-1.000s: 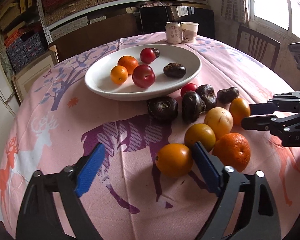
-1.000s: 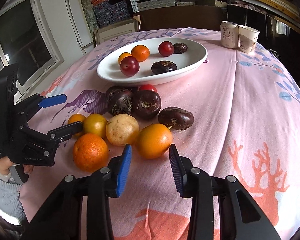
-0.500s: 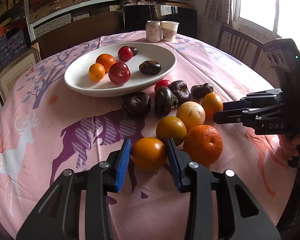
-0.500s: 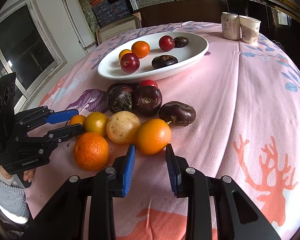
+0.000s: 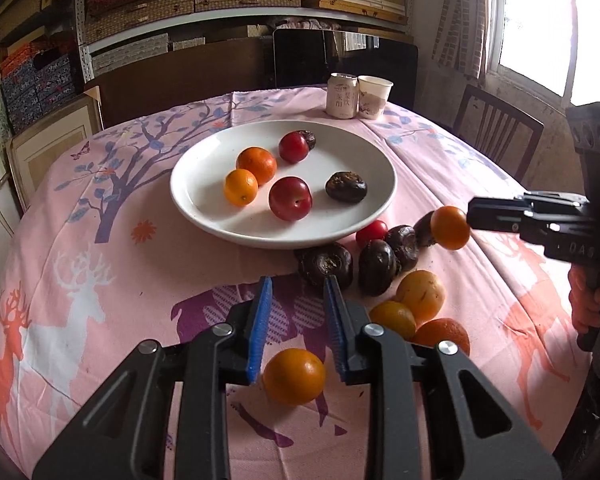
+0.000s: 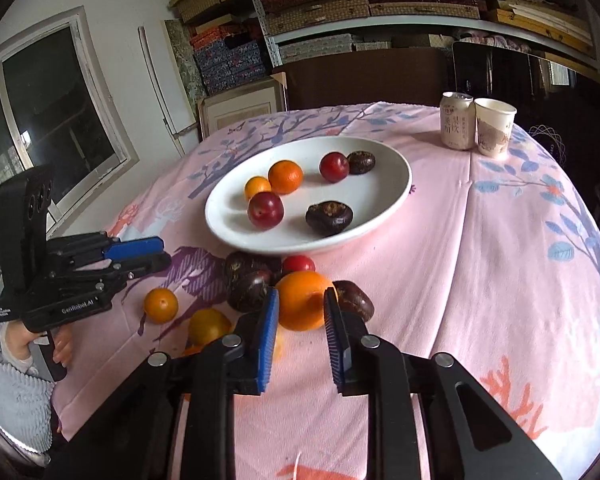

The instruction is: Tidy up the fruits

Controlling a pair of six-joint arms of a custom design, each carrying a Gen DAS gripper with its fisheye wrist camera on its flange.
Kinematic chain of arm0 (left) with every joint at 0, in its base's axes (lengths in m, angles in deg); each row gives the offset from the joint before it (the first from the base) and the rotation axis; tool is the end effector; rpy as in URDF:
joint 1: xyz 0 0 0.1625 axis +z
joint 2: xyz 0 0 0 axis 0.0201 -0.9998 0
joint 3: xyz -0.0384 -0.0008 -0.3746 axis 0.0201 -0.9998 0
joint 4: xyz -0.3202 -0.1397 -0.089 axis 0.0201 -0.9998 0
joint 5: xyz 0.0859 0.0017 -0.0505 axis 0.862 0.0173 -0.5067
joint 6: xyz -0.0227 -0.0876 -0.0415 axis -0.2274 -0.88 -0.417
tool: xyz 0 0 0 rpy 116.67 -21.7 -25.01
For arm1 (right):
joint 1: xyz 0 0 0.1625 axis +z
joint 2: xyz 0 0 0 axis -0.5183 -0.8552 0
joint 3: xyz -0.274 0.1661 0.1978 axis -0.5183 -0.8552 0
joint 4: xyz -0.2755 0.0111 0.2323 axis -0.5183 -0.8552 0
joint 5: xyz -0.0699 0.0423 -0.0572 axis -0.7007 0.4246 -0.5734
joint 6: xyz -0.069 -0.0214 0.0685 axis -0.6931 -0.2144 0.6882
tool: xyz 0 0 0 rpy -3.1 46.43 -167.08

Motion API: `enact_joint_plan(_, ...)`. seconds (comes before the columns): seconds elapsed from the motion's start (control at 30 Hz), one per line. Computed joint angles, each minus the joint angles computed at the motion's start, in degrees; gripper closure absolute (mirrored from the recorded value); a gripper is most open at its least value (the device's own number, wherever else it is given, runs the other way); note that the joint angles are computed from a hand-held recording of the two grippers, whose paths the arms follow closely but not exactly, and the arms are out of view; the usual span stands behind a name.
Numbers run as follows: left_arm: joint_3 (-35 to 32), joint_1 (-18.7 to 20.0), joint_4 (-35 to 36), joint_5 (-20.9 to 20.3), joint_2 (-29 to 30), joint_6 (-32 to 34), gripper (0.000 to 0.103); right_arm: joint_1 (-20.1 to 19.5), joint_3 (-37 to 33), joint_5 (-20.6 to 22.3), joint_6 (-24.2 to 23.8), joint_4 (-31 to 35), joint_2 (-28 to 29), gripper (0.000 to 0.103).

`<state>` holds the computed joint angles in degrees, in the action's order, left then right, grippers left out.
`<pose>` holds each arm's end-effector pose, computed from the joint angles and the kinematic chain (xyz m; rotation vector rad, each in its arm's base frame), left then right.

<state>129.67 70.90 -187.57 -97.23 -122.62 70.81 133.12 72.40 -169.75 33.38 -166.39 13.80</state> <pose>-0.0654 -0.7539 0.2408 1.1162 2.3633 -0.6212 0.2459 -0.7061 0.0587 0.5280 -2.4663 0.9991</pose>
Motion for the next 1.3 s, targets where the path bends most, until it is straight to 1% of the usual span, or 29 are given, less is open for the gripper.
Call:
enact_joint_plan(0.03, 1.7, 0.1, -0.7, -0.1, -0.9, 0.4, 0.069, 0.0, 0.5, 0.6, 0.1, -0.5, -0.4, 0.081)
enact_joint_plan(0.07, 3.6, 0.3, -1.7, 0.1, -1.9, 0.6, 0.051, -0.1, 1.1, 1.0, 0.0, -0.7, -0.8, 0.081)
enact_joint_plan(0.1, 5.9, 0.4, -3.0, 0.6, -3.0, 0.9, 0.041, -0.3, 1.9, 1.3, 0.0, -1.0, -1.2, 0.081)
enact_joint_plan(0.13, 7.9, 0.5, -4.5, 1.2, -3.9, 1.6, 0.040, -0.5, 2.5, 1.6, 0.2, -1.2, -1.4, 0.081)
enact_joint_plan(0.2, 9.6, 0.7, -4.3, 2.4, -4.5, 2.0, 0.038, -1.0, 3.0, 2.5, 1.0, -0.6, -1.7, 0.081)
enact_joint_plan(0.27, 10.2, 0.8, -4.8, 4.0, -4.0, 2.6, 0.038, -1.4, 3.2, 2.2, 1.4, -0.2, -1.6, 0.081)
enact_joint_plan(0.3, 9.4, 0.7, -3.3, 5.6, -3.2, 2.4, 0.038, -1.6, 3.4, 1.8, 1.6, 0.3, -1.6, 0.081)
enact_joint_plan(0.33, 9.1, 0.5, -2.9, 6.1, -2.9, 2.5, 0.038, -1.7, 4.3, 1.5, 2.0, -0.1, -1.9, 0.081)
enact_joint_plan(0.37, 9.2, 0.5, -3.6, 5.7, -2.8, 3.0, 0.038, -2.0, 5.7, 1.3, 2.6, -0.7, -2.5, 0.080)
enact_joint_plan(0.4, 9.1, 0.3, -4.0, 5.6, -2.6, 3.6, 0.037, -2.3, 7.7, 1.4, 3.2, -1.3, -3.5, 0.076)
enact_joint_plan(0.43, 8.8, 0.1, -4.5, 6.4, -2.0, 4.2, 0.035, -2.5, 9.9, 1.6, 3.6, -2.0, -4.6, 0.067)
enact_joint_plan(0.47, 8.3, -0.2, -4.8, 7.5, -1.1, 4.8, 0.030, -2.7, 12.3, 1.5, 3.6, -2.7, -5.8, 0.063)
enact_joint_plan(0.5, 7.4, -0.3, -4.1, 8.2, -0.3, 5.3, 0.029, -2.7, 14.9, 1.5, 3.2, -4.0, -7.1, 0.058)
enact_joint_plan(0.53, 6.3, -0.4, -2.5, 8.7, 0.5, 5.3, 0.029, -2.7, 17.7, 1.6, 2.7, -5.5, -8.3, 0.055)
enact_joint_plan(0.6, 5.6, -0.5, -2.2, 8.4, 1.1, 5.8, 0.029, -2.7, 23.2, 2.5, 2.6, -8.0, -11.1, 0.053)
enact_joint_plan(0.63, 5.1, -0.4, -1.0, 8.0, 1.3, 5.7, 0.031, -2.7, 26.0, 3.4, 2.8, -9.1, -12.5, 0.047)
enact_joint_plan(0.67, 4.5, -0.2, 0.6, 6.7, 1.1, 5.3, 0.039, -2.7, 28.8, 4.0, 3.0, -10.0, -14.0, 0.043)
enact_joint_plan(0.7, 3.8, 0.2, 2.9, 5.2, 0.9, 4.2, 0.044, -2.6, 31.5, 3.8, 2.7, -10.8, -15.2, 0.037)
enact_joint_plan(0.8, 4.2, 0.2, 3.5, 4.2, 0.4, 3.7, 0.066, -0.7, 36.0, -1.9, 0.4, -12.7, -15.7, 0.037)
enact_joint_plan(0.87, 5.6, -0.1, 1.9, 4.9, 0.1, 4.5, 0.067, -0.2, 37.6, -1.9, -0.2, -12.9, -15.5, 0.037)
enact_joint_plan(0.9, 6.4, -0.3, 1.1, 5.3, -0.1, 4.9, 0.067, 0.2, 37.4, -2.4, -1.1, -13.3, -14.6, 0.037)
enact_joint_plan(0.97, 7.6, -0.6, 0.8, 5.4, -0.8, 5.0, 0.067, 0.8, 34.9, -4.8, -4.2, -15.7, -11.6, 0.042)
enact_joint_plan(1.0, 8.6, -0.7, 0.1, 5.4, -1.3, 5.0, 0.067, 0.9, 33.4, -5.7, -4.6, -15.7, -10.4, 0.045)
enact_joint_plan(1.03, 9.5, -0.8, -0.6, 5.1, -1.8, 4.9, 0.067, 0.8, 32.3, -5.8, -4.7, -15.8, -9.6, 0.058)
enact_joint_plan(1.07, 10.2, -0.8, -0.9, 4.8, -2.3, 4.8, 0.067, 0.6, 31.6, -5.6, -4.6, -15.5, -9.2, 0.065)
enact_joint_plan(1.13, 10.8, -0.8, -1.3, 4.5, -2.8, 4.4, 0.067, 0.1, 31.1, -4.5, -4.7, -15.2, -9.2, 0.066)
enact_joint_plan(1.27, 9.6, -0.3, 0.1, 3.2, -2.7, 2.8, 0.067, 0.0, 30.8, -4.0, -3.8, -14.2, -9.5, 0.065)
enact_joint_plan(1.3, 9.2, -0.1, 0.4, 2.8, -2.7, 2.4, 0.067, 0.0, 30.2, -4.4, -3.4, -12.7, -9.4, 0.065)
